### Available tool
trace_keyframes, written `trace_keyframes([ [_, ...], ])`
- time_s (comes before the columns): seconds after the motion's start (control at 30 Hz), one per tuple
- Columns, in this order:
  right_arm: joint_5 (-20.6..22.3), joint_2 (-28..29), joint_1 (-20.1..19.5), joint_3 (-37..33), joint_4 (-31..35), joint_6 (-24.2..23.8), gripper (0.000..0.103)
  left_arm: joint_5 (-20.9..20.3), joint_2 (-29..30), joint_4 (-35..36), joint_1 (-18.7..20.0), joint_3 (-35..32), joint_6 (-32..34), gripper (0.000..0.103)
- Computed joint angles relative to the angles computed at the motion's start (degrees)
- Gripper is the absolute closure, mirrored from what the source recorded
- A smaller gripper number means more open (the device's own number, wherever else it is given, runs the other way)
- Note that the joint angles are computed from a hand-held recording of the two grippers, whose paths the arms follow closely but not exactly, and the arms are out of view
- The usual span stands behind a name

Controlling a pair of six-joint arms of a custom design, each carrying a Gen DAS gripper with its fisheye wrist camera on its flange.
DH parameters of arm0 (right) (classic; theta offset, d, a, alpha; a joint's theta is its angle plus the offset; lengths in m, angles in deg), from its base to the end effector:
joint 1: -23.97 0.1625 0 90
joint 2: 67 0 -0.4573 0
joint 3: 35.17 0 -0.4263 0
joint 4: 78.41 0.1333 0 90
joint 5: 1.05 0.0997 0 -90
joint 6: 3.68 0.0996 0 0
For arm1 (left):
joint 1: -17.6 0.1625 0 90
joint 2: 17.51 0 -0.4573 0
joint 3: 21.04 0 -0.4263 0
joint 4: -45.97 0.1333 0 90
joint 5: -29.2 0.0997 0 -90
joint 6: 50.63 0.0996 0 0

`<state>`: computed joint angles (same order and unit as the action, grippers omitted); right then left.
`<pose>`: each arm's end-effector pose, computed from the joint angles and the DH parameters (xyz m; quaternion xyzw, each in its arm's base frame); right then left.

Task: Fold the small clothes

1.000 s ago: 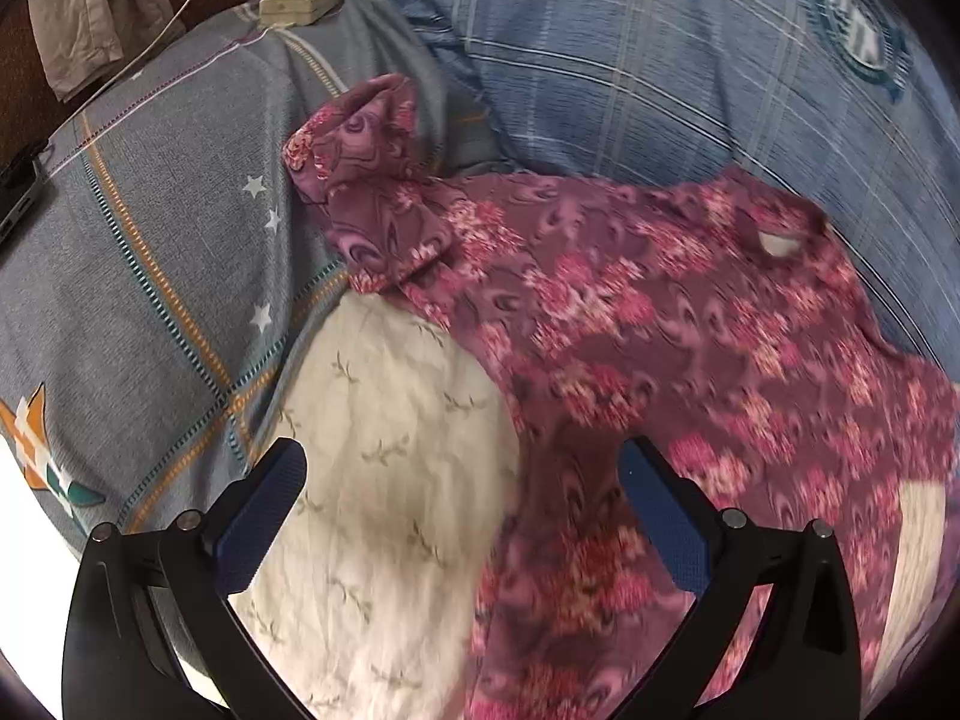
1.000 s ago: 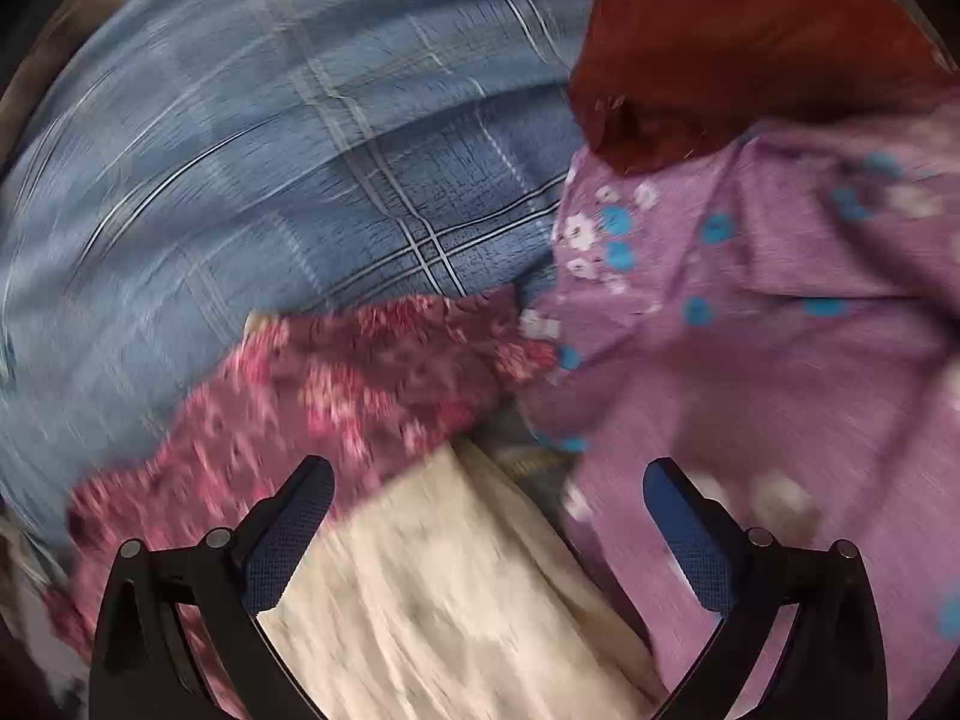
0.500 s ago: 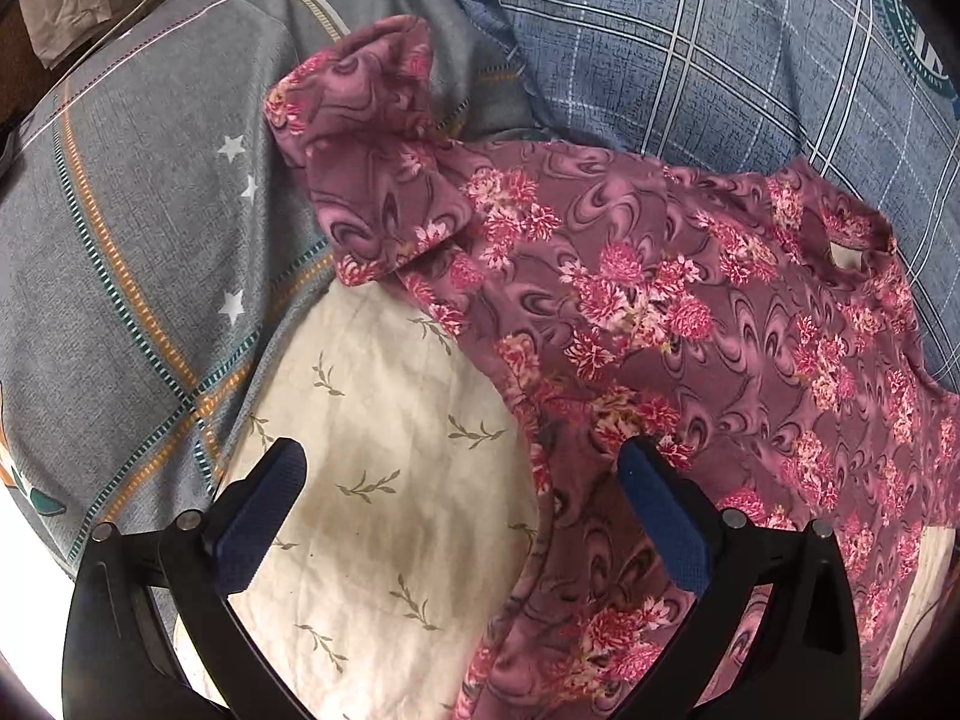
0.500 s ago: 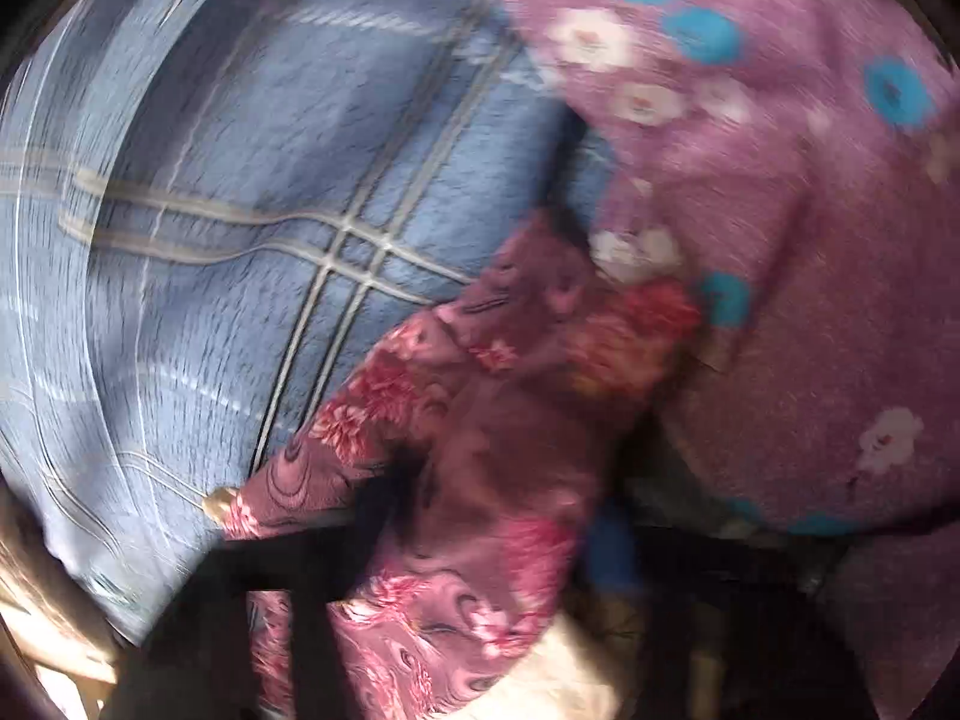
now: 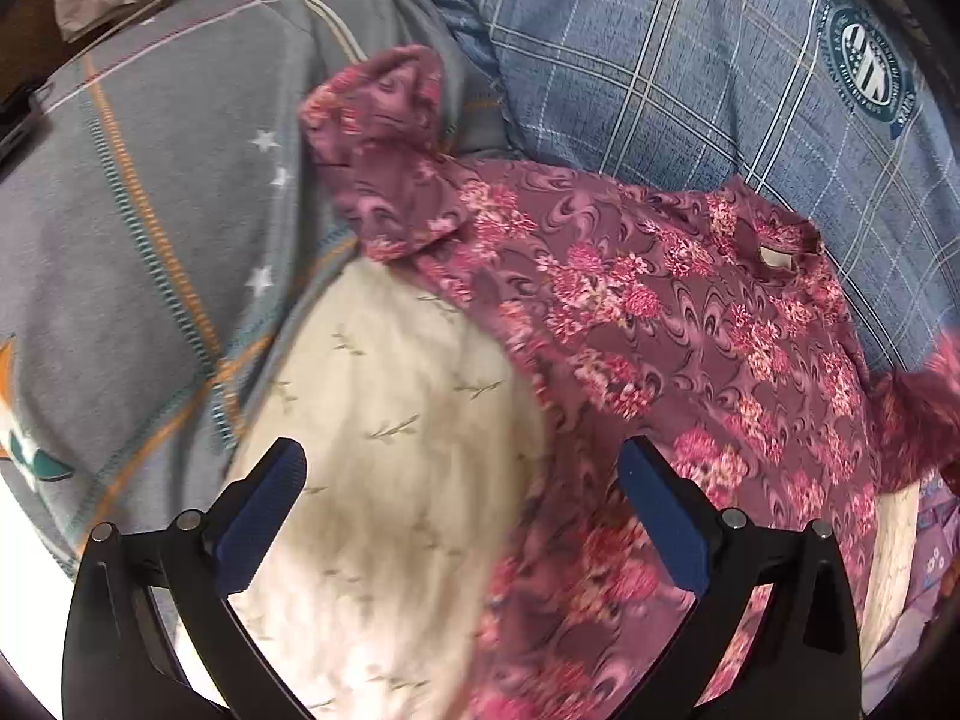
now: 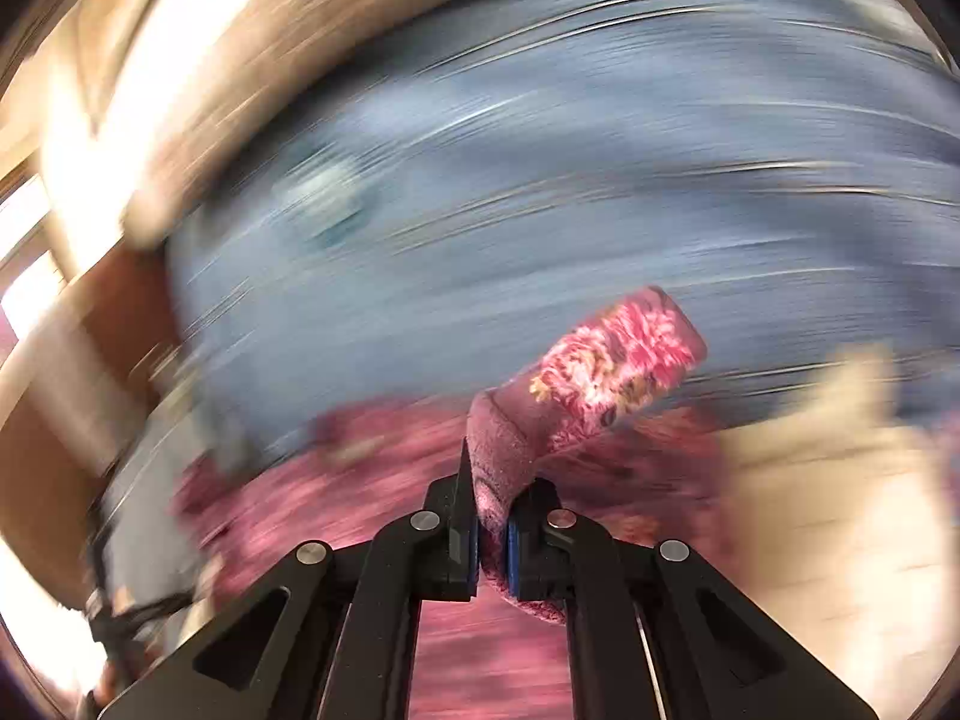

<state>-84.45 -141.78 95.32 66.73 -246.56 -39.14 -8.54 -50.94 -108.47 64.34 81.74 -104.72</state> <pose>-0.0672 -0.6518 0.4247 0.1562 -0.8877 0.4066 0.1493 -0.2746 -0.6013 -0.0537 -0.0659 0.8948 -0.3050 0.3194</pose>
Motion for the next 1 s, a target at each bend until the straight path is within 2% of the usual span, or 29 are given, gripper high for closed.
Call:
trace_keyframes([
  [0.07, -2.17, 3.29, 4.32, 2.39, 1.46, -1.25, 0.094, 0.69, -1.04, 0.36, -0.46, 1.32, -0.39, 0.000],
  [0.13, -8.94, 7.77, 8.14, 5.65, 0.33, -0.87, 0.076, 1.47, -2.53, -0.05, -0.97, 3.25, -0.89, 0.000],
  [0.17, -13.44, 10.96, 10.12, 5.68, 2.33, 0.15, 0.064, 1.70, -3.41, -0.53, -1.30, 4.33, -1.05, 0.000],
  [0.23, -18.40, 14.23, 11.75, 4.92, 6.78, 1.19, 0.067, 1.88, -4.65, -0.84, -1.78, 5.91, -1.06, 0.000],
  [0.3, -17.02, 13.43, 11.00, 7.24, 6.35, 0.05, 0.067, 2.06, -5.58, -1.08, -2.51, 6.94, -0.39, 0.000],
  [0.37, -14.59, 10.14, 10.22, 10.30, 3.17, -0.65, 0.064, 1.81, -5.61, -2.04, -3.09, 6.91, 0.90, 0.000],
  [0.43, -12.25, 6.31, 8.47, 11.71, 0.43, 0.89, 0.053, 0.14, -4.78, -4.78, -3.22, 5.98, 3.05, 0.000],
  [0.47, -11.50, 4.69, 6.82, 12.06, -1.64, 2.32, 0.041, -1.31, -3.98, -6.77, -3.10, 5.06, 4.63, 0.000],
  [0.5, -10.73, 2.47, 5.16, 12.77, -3.27, 3.93, 0.034, -3.59, -2.64, -8.81, -2.89, 3.35, 6.55, 0.000],
  [0.57, -9.98, -0.45, 1.43, 12.00, -4.35, 8.39, 0.034, -7.49, -0.66, -10.36, -2.28, 0.37, 8.71, 0.000],
  [0.6, -10.09, -0.54, 0.78, 9.46, -2.51, 11.24, 0.034, -10.71, 1.11, -10.50, -1.65, -2.30, 9.67, 0.000],
  [0.7, -6.01, -3.19, -4.67, 8.45, 0.19, 16.45, 0.034, -18.14, 5.72, -7.94, 0.23, -9.06, 9.19, 0.000],
  [0.77, -3.79, -3.60, -7.39, 6.88, 2.41, 18.49, 0.034, -22.32, 8.47, -6.74, 1.45, -12.46, 7.42, 0.000],
  [0.9, -1.03, -3.93, -10.41, 6.08, 5.40, 19.08, 0.034, -29.31, 13.07, -7.50, 3.70, -17.68, 2.33, 0.000],
  [0.93, -0.44, -3.81, -10.73, 6.06, 5.82, 19.08, 0.034, -29.44, 13.45, -7.81, 3.67, -17.98, 1.45, 0.000],
  [1.0, 0.51, -3.26, -11.40, 5.64, 6.96, 19.13, 0.034, -26.81, 14.56, -8.45, 3.30, -19.44, 0.05, 0.000],
])
